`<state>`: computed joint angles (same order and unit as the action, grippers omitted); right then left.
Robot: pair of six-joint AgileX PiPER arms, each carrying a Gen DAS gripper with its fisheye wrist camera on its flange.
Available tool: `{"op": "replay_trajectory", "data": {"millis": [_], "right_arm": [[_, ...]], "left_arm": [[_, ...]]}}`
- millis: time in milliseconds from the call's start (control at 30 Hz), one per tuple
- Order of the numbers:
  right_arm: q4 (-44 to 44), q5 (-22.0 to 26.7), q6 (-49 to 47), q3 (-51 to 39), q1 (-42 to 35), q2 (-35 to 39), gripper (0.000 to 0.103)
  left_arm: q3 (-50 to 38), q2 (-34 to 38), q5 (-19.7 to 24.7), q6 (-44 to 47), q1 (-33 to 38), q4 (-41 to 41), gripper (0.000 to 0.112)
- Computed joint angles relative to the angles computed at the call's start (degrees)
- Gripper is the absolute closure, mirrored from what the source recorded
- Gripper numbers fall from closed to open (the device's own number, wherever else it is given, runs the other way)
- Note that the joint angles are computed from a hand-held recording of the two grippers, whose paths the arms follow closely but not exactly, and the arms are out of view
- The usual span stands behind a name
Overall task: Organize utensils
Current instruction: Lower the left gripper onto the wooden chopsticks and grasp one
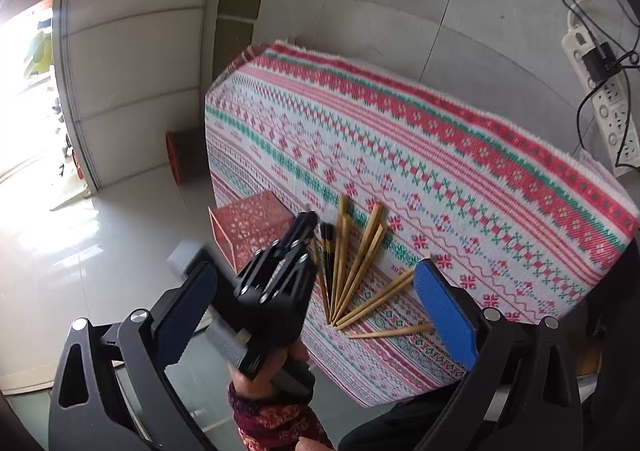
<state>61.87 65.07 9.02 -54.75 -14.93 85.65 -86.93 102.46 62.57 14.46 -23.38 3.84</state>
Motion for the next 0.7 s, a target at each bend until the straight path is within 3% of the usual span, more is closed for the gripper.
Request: {"op": "replay_trajectory", "data": {"millis": [133, 200, 367, 467, 533, 633, 700], "right_arm": [[1.79, 0.62, -1.79, 1.35, 4.02, 2.18, 0.007], [1.35, -0.14, -0.64, 2.84, 6.68, 1.99, 0.007], [-1.37, -6.45, 5.34, 10.38, 13.21, -6.13, 0.012], [2.82, -10.20, 8.54, 16.99, 18.23, -9.41, 0.023], [1.73, -13.68, 14.48, 18.96, 22.28, -11.09, 0.036], [-7.16, -18.88, 27.96, 17.56, 29.04, -11.68, 0.051], [-16.51, -22.64, 39.42, 15.29, 33.91, -11.39, 0.054]], "left_arm": [[9.28, -15.18, -3.61, 0.87, 2.98, -1.27, 0.105], [11.20, -22.68, -2.97, 2.24, 5.92, -3.97, 0.105], [14.88, -37.53, -1.33, 0.88, 9.47, -7.25, 0.108], [15.76, -44.66, -0.05, 6.44, 17.55, -15.62, 0.108], [15.18, -46.78, 0.87, 9.78, 21.09, -19.71, 0.108], [12.61, -48.95, 4.37, 17.15, 29.18, -28.27, 0.109], [11.78, -49.62, 7.18, 21.64, 34.71, -34.20, 0.109]]}}
